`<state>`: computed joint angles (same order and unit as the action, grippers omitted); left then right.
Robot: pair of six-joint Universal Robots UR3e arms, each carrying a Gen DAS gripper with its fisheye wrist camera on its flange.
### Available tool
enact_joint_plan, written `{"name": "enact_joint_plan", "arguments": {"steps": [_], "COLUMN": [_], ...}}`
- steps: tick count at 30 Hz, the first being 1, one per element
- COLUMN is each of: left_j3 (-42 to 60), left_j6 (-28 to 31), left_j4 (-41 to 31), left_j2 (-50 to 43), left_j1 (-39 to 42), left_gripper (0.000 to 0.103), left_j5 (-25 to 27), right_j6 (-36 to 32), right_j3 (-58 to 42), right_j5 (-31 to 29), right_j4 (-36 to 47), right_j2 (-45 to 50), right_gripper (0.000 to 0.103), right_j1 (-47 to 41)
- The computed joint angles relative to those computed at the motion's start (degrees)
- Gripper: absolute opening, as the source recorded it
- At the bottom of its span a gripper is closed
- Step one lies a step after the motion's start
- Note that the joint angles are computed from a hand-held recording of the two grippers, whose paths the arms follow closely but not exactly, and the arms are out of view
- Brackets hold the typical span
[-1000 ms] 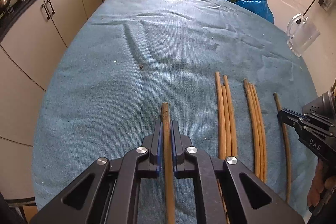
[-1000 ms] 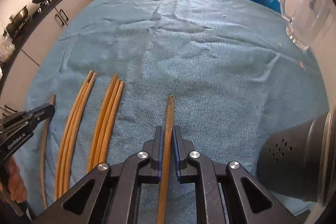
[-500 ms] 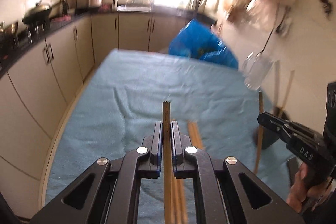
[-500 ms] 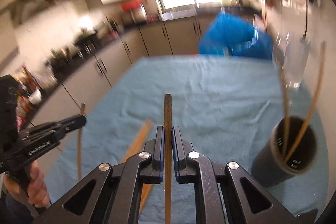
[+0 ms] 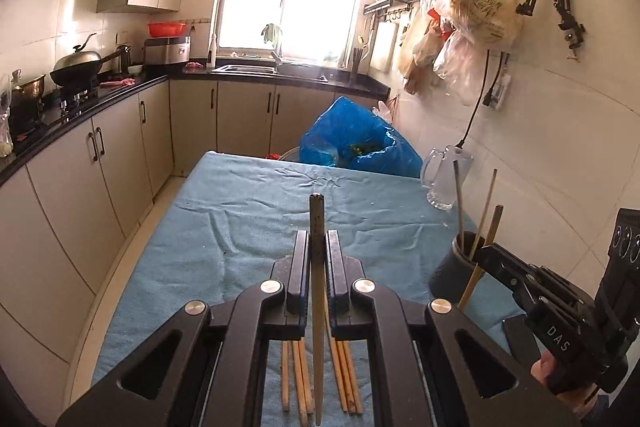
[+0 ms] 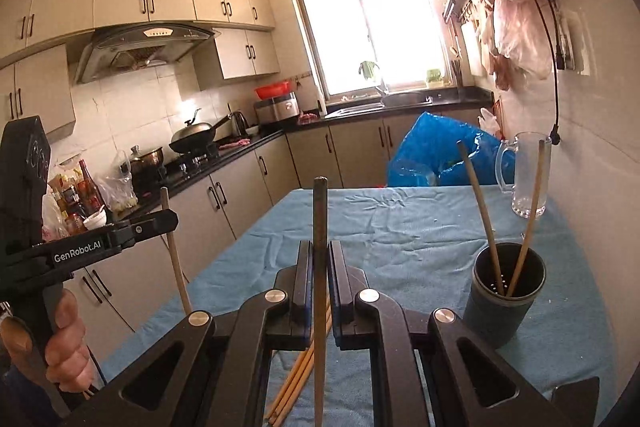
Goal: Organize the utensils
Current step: 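Lift both held chopsticks upright and carry them over the black cup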
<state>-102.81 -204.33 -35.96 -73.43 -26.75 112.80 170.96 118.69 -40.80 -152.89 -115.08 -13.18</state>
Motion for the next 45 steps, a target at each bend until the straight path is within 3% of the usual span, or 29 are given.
{"name": "enact_joint_plan", "arguments": {"steps": [11, 31, 45], "left_j3": [-0.57, 1.53, 2.86], "left_j6": [-1.14, -1.53, -1.53], "left_j4": [-0.18, -0.65, -1.28], "left_j2": [0.77, -0.75, -1.85], "left_j1": [-2.93, -5.34, -6.21], "left_gripper": [0.007, 0.007, 0.007], "left_j5": [1.5, 2.35, 2.47], "right_j6": [-4.98, -13.71, -25.45], "right_j3": [3.17, 1.54, -2.39], "right_j5": [8.41, 17.43, 21.85], "right_j4": [10.29, 29.66, 49.7], "right_j2": [-9.7, -20.18, -24.79], "right_gripper": [0.008, 0.008, 0.008], "right_j1": [-9.68, -20.86, -27.71]}}
